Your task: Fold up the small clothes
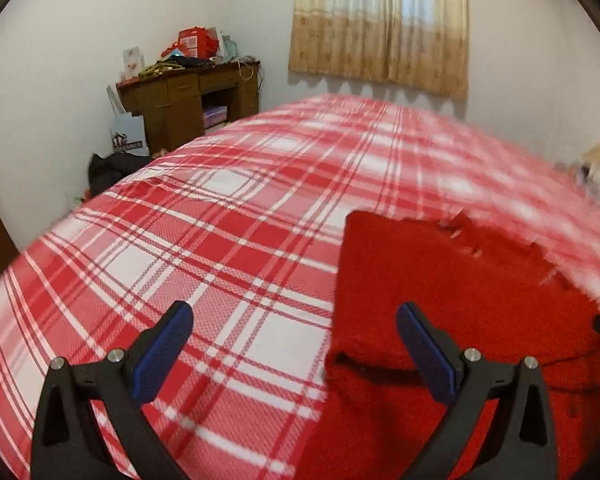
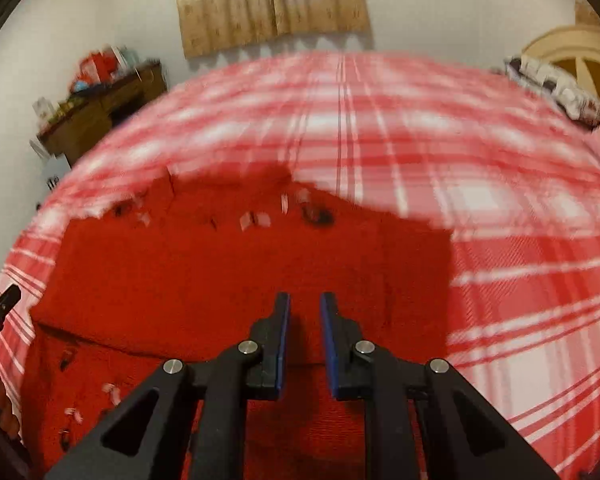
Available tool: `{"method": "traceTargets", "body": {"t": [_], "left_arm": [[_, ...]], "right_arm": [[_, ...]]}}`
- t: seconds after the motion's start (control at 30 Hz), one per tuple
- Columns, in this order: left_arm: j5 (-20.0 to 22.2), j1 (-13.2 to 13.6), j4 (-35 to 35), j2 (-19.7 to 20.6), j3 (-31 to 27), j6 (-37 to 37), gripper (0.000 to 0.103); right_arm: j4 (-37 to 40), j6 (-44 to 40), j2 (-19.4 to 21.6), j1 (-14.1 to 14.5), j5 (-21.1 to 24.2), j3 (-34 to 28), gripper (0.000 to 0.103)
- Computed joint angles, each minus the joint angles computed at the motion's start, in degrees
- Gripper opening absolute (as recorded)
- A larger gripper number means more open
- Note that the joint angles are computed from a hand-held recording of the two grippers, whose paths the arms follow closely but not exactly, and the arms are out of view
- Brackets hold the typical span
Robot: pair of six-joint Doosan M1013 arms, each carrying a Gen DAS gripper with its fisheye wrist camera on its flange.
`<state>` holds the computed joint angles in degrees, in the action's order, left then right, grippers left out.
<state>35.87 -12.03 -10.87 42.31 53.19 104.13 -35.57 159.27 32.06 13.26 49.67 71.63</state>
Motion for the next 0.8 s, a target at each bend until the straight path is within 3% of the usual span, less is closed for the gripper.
{"method": "traceTargets", "body": {"t": [0.1, 0.17, 0.23, 0.3, 0.33, 0.43, 0.6, 0.8], "left_arm": [[7.8, -1.0, 8.7, 3.7, -5.3, -5.1, 0.103], [13.4, -0.4, 6.6, 5.8, -8.9, -4.0, 0.103], [14.1, 0.5, 3.6, 6.0, -10.0, -3.8, 0.103], [12.0, 1.1, 2.6, 4.9, -8.6, -1.7, 0.103], [9.9, 1.5, 1.1, 3.7, -6.7, 0.8, 0.103], [6.3, 3.7, -8.9, 0.0, -0.9, 14.7, 0.103], [6.0, 7.2, -21.5, -5.4, 7.5, 34.8, 0.103], [15.2, 10.3, -28.5, -9.0, 13.5, 44.6, 0.103]], "right_arm": [[-0.4, -1.3, 0.1, 0.2, 0.9, -0.3, 0.016], [0.9, -1.8, -0.6, 0.3, 1.6, -0.3, 0.016], [-2.4, 2.9, -3.6, 0.9, -1.9, 3.1, 0.016], [-9.5, 9.0, -7.4, 2.4, -4.4, 7.5, 0.017], [-11.6, 10.6, -8.4, 3.0, -4.2, 8.6, 0.025], [-20.1, 18.0, -13.8, 6.0, -3.6, 14.6, 0.067], [-22.6, 19.6, -21.1, 10.9, -0.1, 22.1, 0.07], [-15.5, 18.6, -24.2, 14.5, -0.3, 26.5, 0.069]]}}
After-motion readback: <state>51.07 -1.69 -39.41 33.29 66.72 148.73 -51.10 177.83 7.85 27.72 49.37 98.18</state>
